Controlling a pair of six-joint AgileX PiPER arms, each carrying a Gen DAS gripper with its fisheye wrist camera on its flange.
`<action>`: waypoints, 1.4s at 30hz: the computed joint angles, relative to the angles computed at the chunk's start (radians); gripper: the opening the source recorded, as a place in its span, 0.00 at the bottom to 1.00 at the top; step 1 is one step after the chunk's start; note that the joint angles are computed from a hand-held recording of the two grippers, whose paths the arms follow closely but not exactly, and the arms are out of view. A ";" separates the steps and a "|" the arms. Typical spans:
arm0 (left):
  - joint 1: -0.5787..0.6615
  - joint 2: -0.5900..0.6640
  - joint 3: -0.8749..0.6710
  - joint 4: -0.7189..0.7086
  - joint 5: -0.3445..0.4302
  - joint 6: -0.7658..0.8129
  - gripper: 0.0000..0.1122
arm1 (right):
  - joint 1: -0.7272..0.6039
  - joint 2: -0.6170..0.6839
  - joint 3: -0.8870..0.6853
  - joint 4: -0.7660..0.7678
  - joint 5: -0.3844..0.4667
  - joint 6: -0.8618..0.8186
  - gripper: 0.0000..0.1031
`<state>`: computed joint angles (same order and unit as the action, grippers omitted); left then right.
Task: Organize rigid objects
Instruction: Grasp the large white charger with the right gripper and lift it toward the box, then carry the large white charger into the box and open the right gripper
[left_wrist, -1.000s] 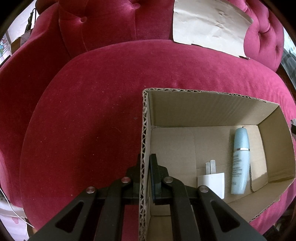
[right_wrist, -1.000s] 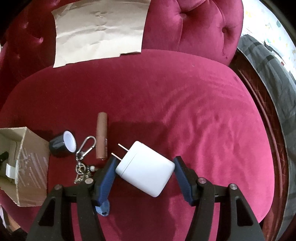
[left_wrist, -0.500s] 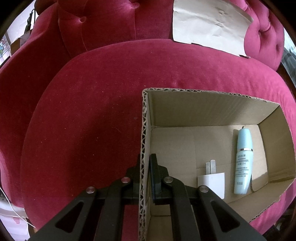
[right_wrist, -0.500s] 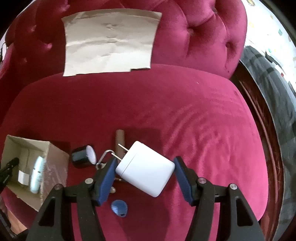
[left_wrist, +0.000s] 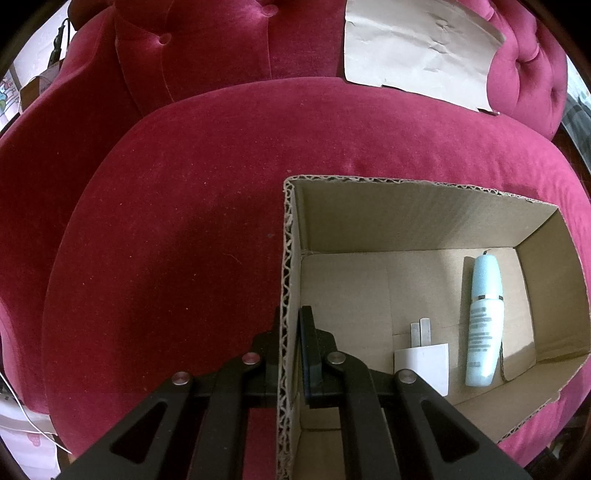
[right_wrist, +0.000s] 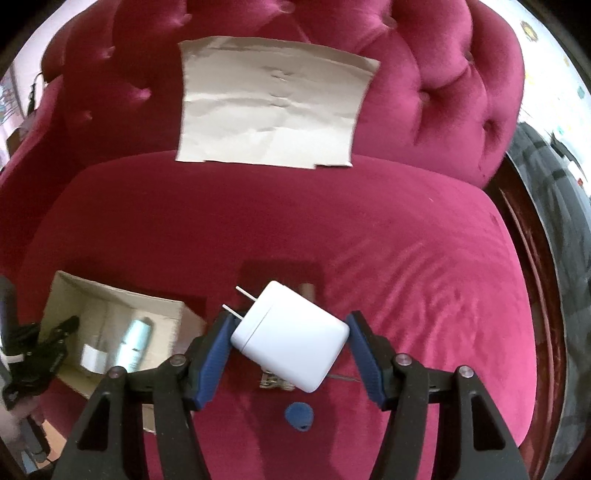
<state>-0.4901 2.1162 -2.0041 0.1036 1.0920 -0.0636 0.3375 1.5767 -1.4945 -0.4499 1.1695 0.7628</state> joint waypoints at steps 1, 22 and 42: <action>0.000 0.001 -0.001 0.000 0.000 0.000 0.05 | 0.010 0.006 -0.012 0.002 0.007 -0.002 0.64; 0.010 0.023 -0.053 -0.016 0.042 0.017 0.05 | 0.194 0.211 -0.252 0.056 0.034 -0.059 0.64; 0.006 0.034 -0.074 -0.017 0.054 0.018 0.05 | 0.218 0.334 -0.307 0.120 0.000 -0.048 0.64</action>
